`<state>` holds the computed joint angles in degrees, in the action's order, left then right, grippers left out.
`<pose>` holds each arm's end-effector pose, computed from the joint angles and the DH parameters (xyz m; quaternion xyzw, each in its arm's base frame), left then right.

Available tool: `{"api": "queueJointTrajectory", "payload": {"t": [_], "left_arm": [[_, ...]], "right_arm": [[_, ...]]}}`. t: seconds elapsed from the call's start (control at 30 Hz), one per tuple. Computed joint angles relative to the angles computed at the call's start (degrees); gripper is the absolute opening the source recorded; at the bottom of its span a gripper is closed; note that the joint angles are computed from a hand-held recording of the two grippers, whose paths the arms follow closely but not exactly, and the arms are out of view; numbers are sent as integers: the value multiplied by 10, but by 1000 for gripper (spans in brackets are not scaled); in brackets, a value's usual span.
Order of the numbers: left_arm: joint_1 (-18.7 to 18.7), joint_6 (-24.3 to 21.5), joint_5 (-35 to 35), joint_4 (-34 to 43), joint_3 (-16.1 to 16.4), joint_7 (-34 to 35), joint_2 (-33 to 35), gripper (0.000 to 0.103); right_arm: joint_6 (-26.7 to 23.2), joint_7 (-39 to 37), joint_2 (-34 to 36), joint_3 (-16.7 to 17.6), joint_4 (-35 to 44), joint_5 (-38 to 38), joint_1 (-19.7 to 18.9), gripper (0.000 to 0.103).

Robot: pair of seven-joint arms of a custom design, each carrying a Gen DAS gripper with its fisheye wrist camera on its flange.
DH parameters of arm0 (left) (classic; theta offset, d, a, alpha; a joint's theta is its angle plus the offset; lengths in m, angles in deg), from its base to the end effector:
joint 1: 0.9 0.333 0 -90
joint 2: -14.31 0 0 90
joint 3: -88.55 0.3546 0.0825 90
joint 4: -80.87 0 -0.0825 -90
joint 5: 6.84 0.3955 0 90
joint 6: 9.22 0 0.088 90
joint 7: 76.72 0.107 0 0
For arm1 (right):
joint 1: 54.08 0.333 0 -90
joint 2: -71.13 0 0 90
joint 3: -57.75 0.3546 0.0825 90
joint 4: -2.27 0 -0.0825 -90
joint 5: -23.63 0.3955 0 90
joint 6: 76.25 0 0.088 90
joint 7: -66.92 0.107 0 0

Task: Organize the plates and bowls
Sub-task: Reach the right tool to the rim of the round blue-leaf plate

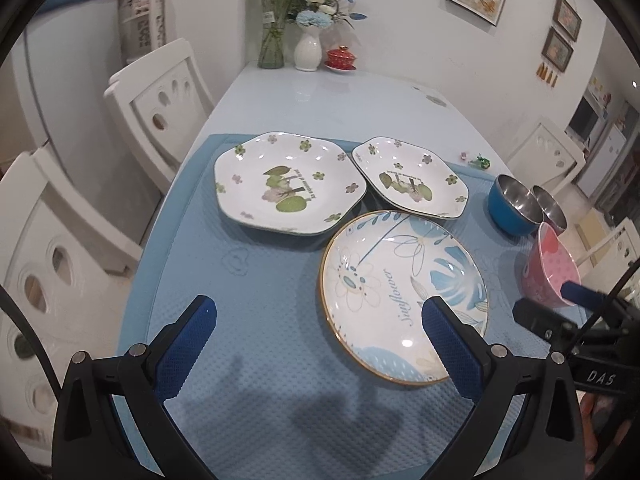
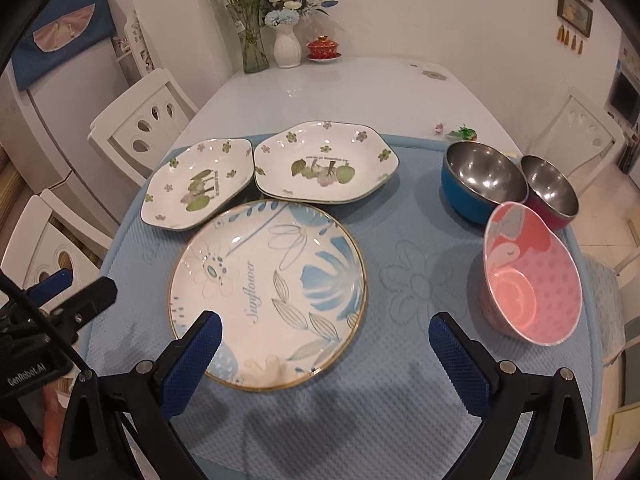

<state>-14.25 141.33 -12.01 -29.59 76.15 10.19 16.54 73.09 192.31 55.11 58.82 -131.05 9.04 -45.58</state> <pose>0.5674 -0.2689 0.5777 -0.5498 0.7688 -0.2984 0.1326 0.4938 0.0894 0.5438 -0.5805 0.7611 -0.1924 0.2162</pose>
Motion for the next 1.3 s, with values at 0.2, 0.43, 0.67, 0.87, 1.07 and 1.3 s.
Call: {"api": "queueJointTrajectory", "payload": {"t": [0.2,0.43,0.67,0.87,1.07,1.3], "left_arm": [[-2,-32,-21,47,-2,24,42,102],[-8,-48,-20,79,3,20,73,102],[-13,-56,-11,97,5,20,94,101],[-16,-77,-11,113,7,18,118,95],[-18,-81,-12,121,8,20,135,86],[-17,-100,-23,138,6,33,156,70]], "right_arm": [[7,-69,41,-30,22,72,14,103],[8,-119,71,-37,37,131,1,103],[-10,-165,103,-40,60,184,-10,90],[-21,-211,133,-38,78,242,-17,77],[-24,-239,153,-30,87,274,-25,60],[-16,-245,171,-24,92,278,-32,41]]}}
